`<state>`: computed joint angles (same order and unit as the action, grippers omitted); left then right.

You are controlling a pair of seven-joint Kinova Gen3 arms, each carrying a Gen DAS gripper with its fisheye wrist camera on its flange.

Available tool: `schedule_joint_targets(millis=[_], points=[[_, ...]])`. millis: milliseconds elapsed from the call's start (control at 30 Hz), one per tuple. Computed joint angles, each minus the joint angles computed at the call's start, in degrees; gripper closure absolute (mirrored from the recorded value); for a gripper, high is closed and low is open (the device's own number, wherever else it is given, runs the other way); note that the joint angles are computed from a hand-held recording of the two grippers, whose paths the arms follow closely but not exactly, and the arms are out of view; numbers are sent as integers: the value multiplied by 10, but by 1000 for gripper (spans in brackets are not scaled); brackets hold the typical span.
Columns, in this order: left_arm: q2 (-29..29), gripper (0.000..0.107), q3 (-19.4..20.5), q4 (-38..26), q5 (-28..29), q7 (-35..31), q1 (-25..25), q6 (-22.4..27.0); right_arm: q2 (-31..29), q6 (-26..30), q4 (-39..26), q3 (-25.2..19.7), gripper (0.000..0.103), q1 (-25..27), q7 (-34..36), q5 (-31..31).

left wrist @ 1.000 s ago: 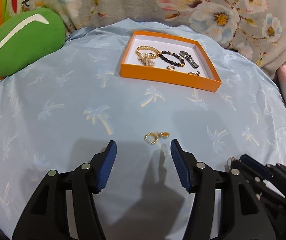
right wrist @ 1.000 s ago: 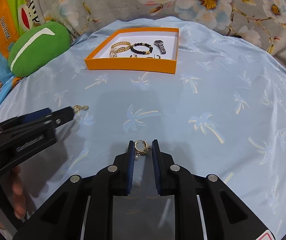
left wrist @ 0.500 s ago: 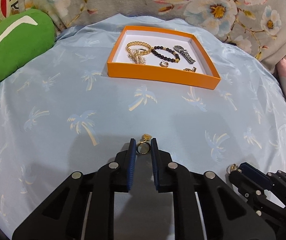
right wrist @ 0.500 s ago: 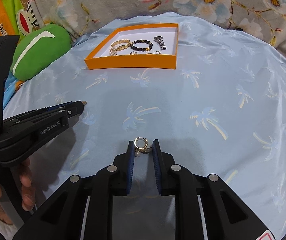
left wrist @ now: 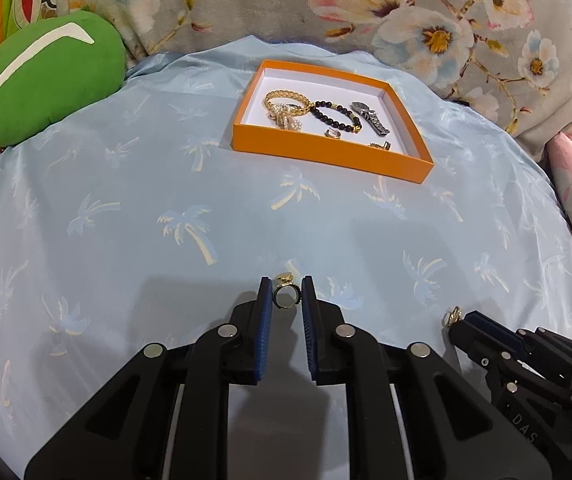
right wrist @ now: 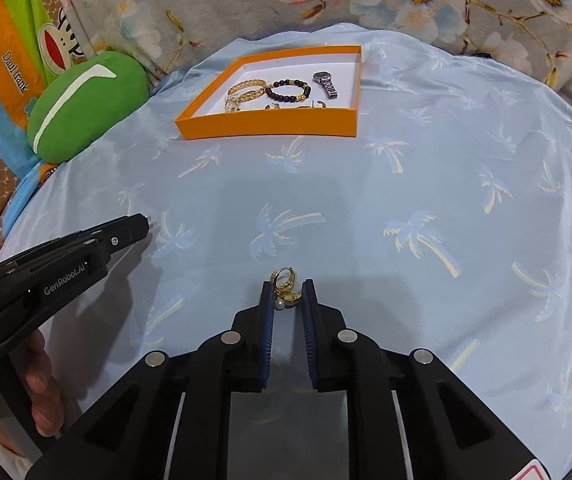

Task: Organize jewelry
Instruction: 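Lift and carry the earring and charm over the orange box with both grippers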

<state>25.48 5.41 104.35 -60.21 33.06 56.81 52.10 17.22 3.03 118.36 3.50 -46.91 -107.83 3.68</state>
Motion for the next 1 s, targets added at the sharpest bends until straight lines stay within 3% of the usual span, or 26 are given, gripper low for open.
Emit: schedule_joint_targets(millis=[100,267,500,600,733,800,1000], points=[[1,93,1,0,3,-3,-2,-3,5,7,-9,12,89,-13,0,5],[1,93,0,-1,5,-7,-2,-4,11,11,-20,-10,90,10,3,7],[2,93,-2,-2,3,-5,0,-3,1,-13,-3,26,91,-20,-4,4],[0,93,-2,0,0,-2,1,-5,-6,-18,0,12,91,-5,3,-6],[-7,93,-1,2,-7,0,1,-7,-16,-15,-5,-44,91,50,20,-17],[-11,93,1,0,-9,-6,-2,-6,-16,-3,-19,-75,91,82,31,-18],[-20,93,-1,-21,-16,-57,-28,-7,6,33,-96,-102,91,118,56,-13]])
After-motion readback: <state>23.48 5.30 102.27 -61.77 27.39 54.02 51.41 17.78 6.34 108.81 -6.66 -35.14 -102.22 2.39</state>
